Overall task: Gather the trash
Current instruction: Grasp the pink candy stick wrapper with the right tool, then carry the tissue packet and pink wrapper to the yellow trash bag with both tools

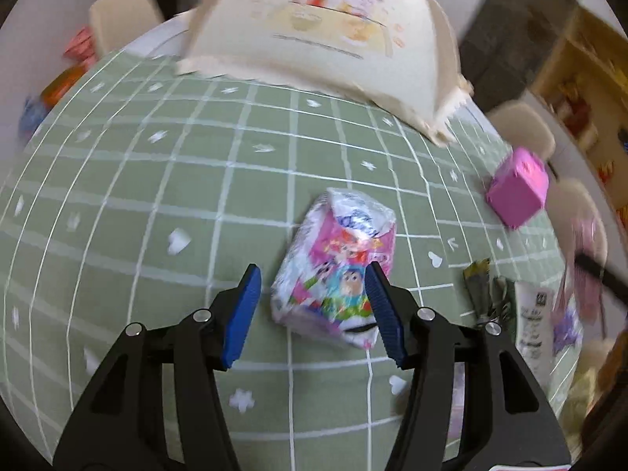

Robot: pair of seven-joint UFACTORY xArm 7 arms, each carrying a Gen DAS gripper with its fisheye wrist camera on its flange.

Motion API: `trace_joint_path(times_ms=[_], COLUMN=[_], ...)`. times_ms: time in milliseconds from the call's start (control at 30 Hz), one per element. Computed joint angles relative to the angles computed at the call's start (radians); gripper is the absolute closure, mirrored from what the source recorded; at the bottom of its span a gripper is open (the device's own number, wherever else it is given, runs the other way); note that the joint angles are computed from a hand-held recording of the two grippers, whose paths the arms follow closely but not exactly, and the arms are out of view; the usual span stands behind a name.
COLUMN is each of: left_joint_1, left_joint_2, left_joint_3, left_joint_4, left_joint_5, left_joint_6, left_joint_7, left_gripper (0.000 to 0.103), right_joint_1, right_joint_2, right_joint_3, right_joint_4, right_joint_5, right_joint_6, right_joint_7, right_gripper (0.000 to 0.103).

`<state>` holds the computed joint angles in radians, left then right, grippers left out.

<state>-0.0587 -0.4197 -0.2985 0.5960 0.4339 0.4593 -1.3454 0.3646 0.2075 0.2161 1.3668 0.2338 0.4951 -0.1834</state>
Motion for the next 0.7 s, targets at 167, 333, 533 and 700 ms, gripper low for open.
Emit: trace_joint_path(times_ms=[167, 333, 533, 700], left_joint_1=[0.006, 0.020, -0.002, -0.088], left_joint_2=[-0.054, 0.040, 0.147, 0.110], left_joint_3=[-0.058, -0.072, -0.066, -0.030], left_joint_4=[-0.044, 0.031, 0.134, 0.133], left_joint_5=[-0.046, 0.021, 0.144, 0.155], left_joint_6=[0.025, 0.076, 0.171, 0.178], left_joint_7=[-0.187, -0.270, -0.343, -0.339], left_gripper=[0.050, 0.050, 0.084, 0.097], right_joint_1=[-0.020, -0.016, -0.023, -0.021], right_joint_2=[-0.058, -0.109, -0.177, -0.261], right_joint_3=[-0.004, -0.017, -0.026, -0.049], right_joint_4=[-0.097, -0.170, -0.245, -0.300], right_joint_5=[0.050, 0.027, 0.061, 0.188], right_joint_6=[-0.040, -0.061, -0.055, -0.037], right_joint_7=[-0.005, 0.018, -0.005, -0.154], right_gripper=[0.088, 0.088, 0.088, 0.088])
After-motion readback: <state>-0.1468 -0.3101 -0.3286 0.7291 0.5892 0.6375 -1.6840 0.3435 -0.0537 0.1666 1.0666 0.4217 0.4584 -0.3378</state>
